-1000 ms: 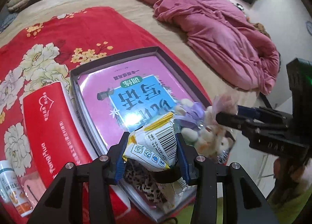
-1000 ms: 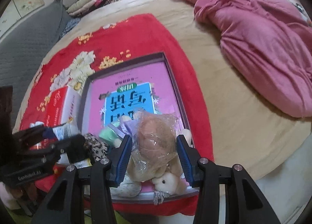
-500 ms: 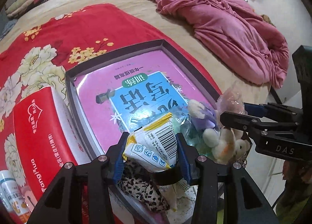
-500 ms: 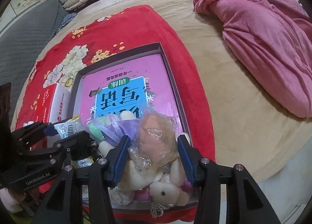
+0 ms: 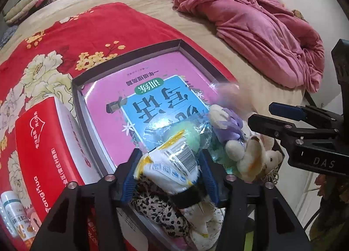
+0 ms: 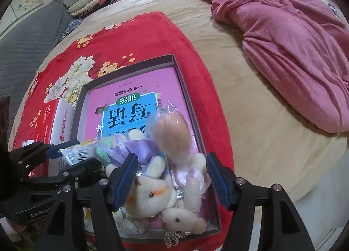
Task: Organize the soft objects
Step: 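Lower the snack packet into the tray with the left tool while the right releases the bagged ball there, then withdraw both tools from the tray toward the remaining items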
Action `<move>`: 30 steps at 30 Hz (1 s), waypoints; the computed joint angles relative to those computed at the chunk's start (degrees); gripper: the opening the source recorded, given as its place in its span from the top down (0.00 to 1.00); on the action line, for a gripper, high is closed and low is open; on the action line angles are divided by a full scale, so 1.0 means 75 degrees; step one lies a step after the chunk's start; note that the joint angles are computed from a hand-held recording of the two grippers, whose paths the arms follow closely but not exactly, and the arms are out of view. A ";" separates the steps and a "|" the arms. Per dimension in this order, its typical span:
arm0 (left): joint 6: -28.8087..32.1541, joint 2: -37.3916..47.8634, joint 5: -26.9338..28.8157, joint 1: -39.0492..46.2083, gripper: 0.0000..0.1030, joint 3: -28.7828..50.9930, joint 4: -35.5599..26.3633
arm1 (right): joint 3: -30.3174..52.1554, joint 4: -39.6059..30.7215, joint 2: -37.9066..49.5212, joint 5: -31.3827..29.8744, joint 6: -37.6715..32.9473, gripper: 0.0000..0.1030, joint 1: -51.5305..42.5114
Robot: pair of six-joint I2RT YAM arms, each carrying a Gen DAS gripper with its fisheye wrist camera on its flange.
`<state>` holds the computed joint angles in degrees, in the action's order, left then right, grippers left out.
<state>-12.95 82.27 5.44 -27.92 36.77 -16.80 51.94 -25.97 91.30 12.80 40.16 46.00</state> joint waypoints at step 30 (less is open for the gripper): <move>0.1380 -0.2792 0.1360 0.1751 0.25 0.0128 -0.2967 | 0.1817 -0.2510 -0.1270 0.1614 0.1996 0.27 0.2090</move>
